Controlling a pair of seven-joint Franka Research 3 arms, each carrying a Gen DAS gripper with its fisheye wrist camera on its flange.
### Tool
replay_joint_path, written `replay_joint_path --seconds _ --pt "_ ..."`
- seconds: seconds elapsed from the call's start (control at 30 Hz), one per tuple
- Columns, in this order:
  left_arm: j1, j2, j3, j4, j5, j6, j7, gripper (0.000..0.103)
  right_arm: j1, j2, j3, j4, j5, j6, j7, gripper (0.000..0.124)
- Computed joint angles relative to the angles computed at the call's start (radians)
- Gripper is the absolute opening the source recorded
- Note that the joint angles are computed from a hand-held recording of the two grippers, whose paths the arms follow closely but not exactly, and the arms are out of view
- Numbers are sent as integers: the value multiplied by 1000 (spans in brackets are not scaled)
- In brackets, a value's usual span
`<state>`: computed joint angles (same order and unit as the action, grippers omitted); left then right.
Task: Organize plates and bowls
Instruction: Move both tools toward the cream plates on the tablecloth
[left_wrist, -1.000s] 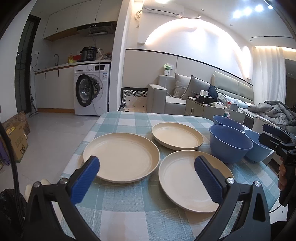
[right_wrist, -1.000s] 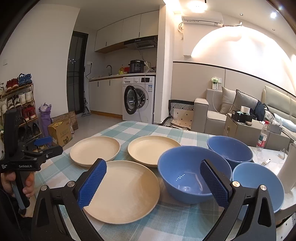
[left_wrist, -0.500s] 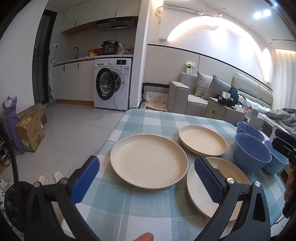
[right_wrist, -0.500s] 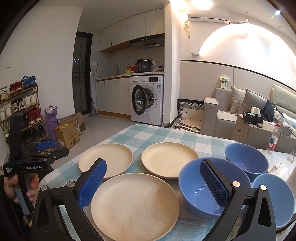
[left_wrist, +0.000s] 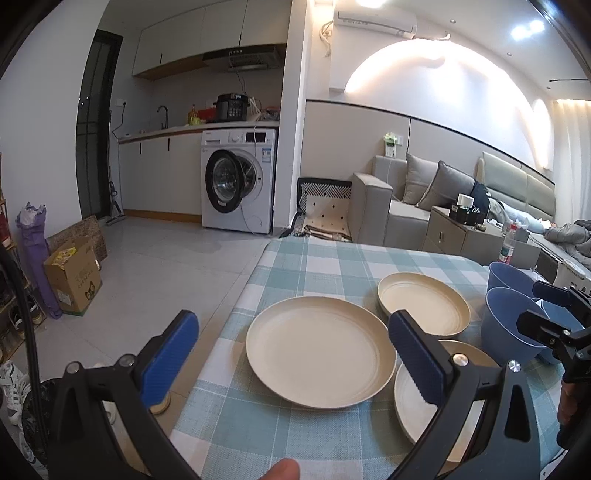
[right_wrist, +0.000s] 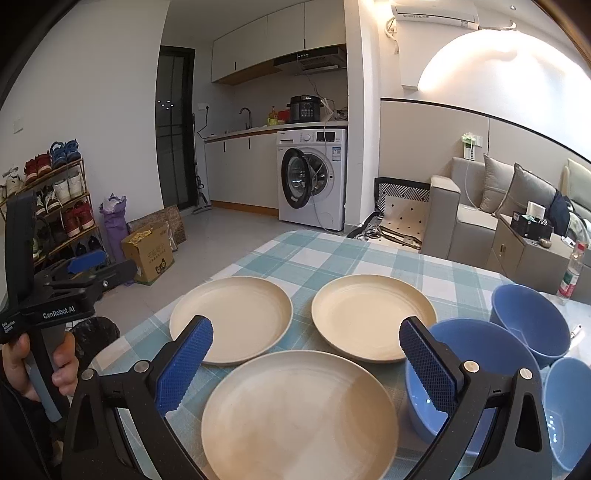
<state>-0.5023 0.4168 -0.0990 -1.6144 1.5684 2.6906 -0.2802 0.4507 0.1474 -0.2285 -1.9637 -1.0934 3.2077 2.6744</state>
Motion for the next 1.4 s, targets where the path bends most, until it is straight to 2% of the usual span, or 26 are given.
replay_joint_path --seconds 0.07,0.23,0.3,0.4,0.47,0.57,0.63,0.7,0.93,1.1,1.3,1.4 --pt "8 16 -5 24 -60 -6 50 103 -80 20 101 2 189 -1 -180 103" --pt "2 50 11 71 -178 -30 188 103 -136 64 198 52 405 -38 -404 103" --pt "-10 52 31 70 -168 -33 178 103 -152 83 231 75 475 -57 -483 103" --pt "-1 52 39 61 -186 -8 165 103 -138 106 231 101 536 -66 -541 103" --pt "3 54 42 60 -205 -2 171 103 -108 124 205 124 553 -75 -557 103" --pt "-11 64 49 73 -209 -45 217 103 -76 136 179 136 586 -79 -591 103" --pt "-7 70 49 74 -218 -34 230 103 -68 150 173 152 621 -89 -621 103" --pt "9 76 48 73 -240 9 241 103 -79 164 192 168 673 -106 -670 103" --pt "4 108 67 90 -293 15 258 103 -51 223 180 231 794 -180 -786 103" --pt "1 140 76 116 -340 19 306 103 -122 272 284 284 968 -248 -958 103" --pt "15 189 78 144 -458 77 364 103 -114 329 287 360 1090 -333 -1067 103" --pt "1 211 93 164 -500 74 413 103 -101 364 270 412 1140 -384 -1093 103"
